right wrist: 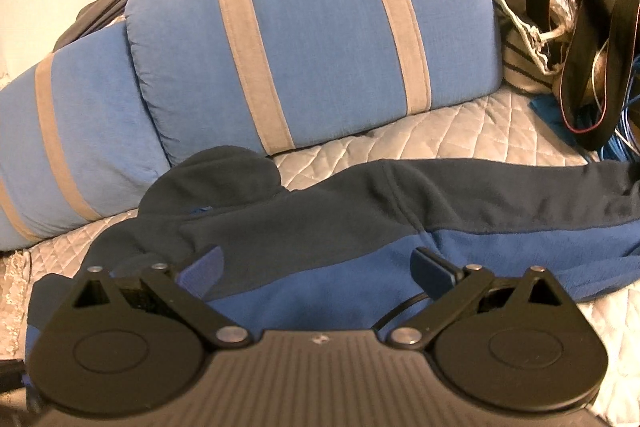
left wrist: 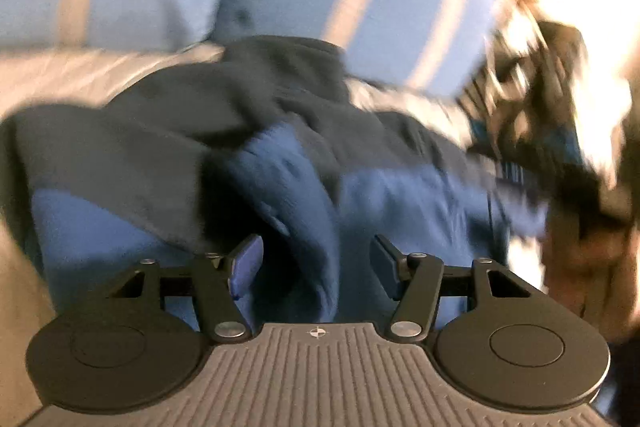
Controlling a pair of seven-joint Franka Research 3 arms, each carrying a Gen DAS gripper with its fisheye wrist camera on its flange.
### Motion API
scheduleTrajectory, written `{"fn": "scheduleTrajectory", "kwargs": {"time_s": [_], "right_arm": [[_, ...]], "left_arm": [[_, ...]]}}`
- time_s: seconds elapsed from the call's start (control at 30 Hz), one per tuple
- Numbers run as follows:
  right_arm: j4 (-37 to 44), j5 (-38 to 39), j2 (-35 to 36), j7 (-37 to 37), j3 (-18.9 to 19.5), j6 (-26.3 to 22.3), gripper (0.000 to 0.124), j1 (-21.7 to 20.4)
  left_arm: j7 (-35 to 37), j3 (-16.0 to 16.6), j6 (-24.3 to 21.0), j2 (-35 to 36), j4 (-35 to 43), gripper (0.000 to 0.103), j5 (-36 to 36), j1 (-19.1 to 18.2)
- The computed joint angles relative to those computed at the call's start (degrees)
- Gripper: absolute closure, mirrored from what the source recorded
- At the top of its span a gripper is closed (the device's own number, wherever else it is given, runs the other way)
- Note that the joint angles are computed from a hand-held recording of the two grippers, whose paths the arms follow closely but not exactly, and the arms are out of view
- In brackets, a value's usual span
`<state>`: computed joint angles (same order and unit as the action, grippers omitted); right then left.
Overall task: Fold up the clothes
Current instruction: 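Grasp the hoodie cuff with the left gripper and lift it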
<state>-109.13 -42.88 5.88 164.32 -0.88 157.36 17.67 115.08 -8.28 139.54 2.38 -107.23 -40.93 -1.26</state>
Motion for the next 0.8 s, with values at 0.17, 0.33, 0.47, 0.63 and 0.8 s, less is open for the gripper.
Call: {"fn": "scheduleTrajectory", "kwargs": {"time_s": [0.17, 0.33, 0.47, 0.63, 0.8], "right_arm": [[-0.1, 0.7, -0.1, -0.5, 0.0, 0.1, 0.021, 0.0], [0.1, 2.1, 0.1, -1.6, 0.1, 0.1, 0.021, 0.0], [0.9, 1.8, 0.7, -1.6, 0.0, -0.8, 0.021, 0.4], [1.7, -0.8, 1.3, -1.3, -0.4, -2.1, 0.021, 1.1], [2.5, -1.5, 2.1, -1.1, -0.5, -3.9, 0.021, 1.5]], "left_arm": [[-8.4, -0.1, -0.1, 5.3, 4.1, 0.046, -7.1, 1.9], [-11.2, -2.5, -1.1, 10.2, 7.4, 0.057, -12.3, 4.4], [-12.4, -3.7, -0.6, 11.6, 8.9, 0.086, -10.9, 4.9], [-9.8, -4.0, 6.3, 7.3, 5.5, 0.091, -8.7, 4.4], [-9.8, -1.7, 15.8, 0.2, 0.8, 0.091, -6.8, 3.2]]}}
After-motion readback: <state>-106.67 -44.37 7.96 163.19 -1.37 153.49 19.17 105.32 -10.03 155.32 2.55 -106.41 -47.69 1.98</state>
